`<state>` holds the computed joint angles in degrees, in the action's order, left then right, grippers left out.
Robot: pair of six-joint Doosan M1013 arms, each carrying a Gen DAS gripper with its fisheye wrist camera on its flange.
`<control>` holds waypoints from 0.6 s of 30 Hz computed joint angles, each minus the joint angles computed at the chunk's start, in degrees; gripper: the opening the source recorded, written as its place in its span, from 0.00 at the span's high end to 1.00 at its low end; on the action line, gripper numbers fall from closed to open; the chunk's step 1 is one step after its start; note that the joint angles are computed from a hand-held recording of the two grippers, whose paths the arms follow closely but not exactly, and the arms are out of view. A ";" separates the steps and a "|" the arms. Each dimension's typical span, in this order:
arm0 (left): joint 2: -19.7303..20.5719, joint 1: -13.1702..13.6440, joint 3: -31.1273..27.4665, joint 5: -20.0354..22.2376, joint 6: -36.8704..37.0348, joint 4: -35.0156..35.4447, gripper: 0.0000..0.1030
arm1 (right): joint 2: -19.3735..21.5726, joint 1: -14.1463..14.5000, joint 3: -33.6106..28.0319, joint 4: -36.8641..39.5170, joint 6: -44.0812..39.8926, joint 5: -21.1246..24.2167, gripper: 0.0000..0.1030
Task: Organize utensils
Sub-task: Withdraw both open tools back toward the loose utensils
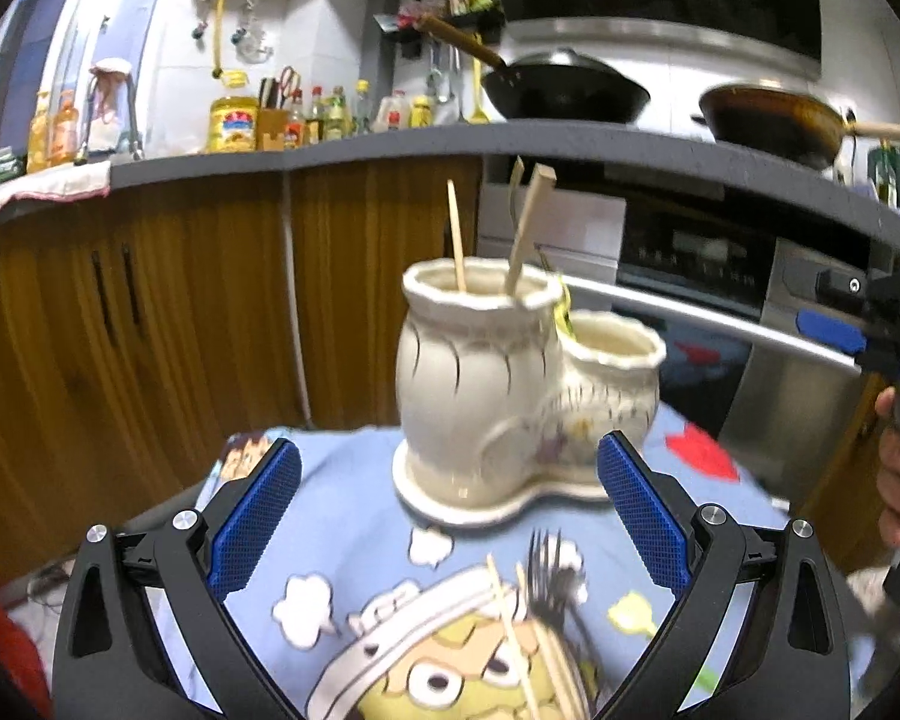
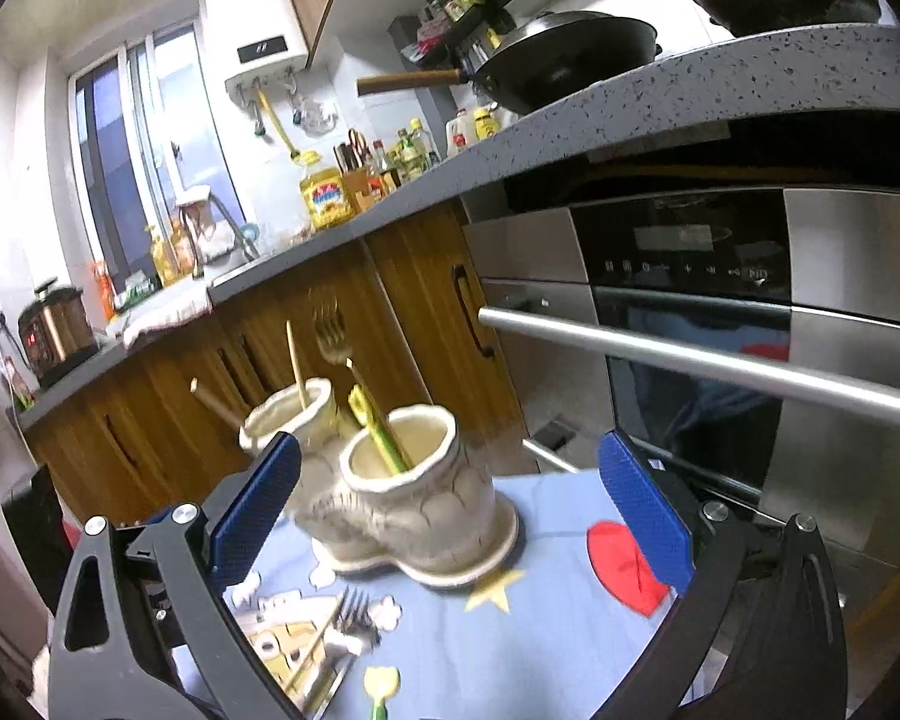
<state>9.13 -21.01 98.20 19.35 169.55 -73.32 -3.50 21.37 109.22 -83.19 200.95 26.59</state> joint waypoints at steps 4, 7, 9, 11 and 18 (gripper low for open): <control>0.24 0.19 -0.26 2.71 -10.82 12.95 0.05 | 0.38 1.03 0.24 4.70 -5.83 0.75 0.04; 0.61 -0.11 -0.61 4.28 -18.52 22.81 0.05 | 0.94 1.17 0.52 8.31 -9.49 0.40 0.04; 0.80 -0.32 -0.76 4.87 -22.86 28.28 0.05 | 1.65 1.09 0.57 12.05 -13.39 0.05 0.04; 1.04 -0.24 -1.03 5.94 -25.21 30.86 0.05 | 2.30 0.91 0.45 15.36 -16.77 -0.16 0.04; 2.43 -1.34 -2.58 10.03 -38.52 47.50 0.07 | 3.28 -0.13 0.84 20.19 -21.30 -2.20 0.04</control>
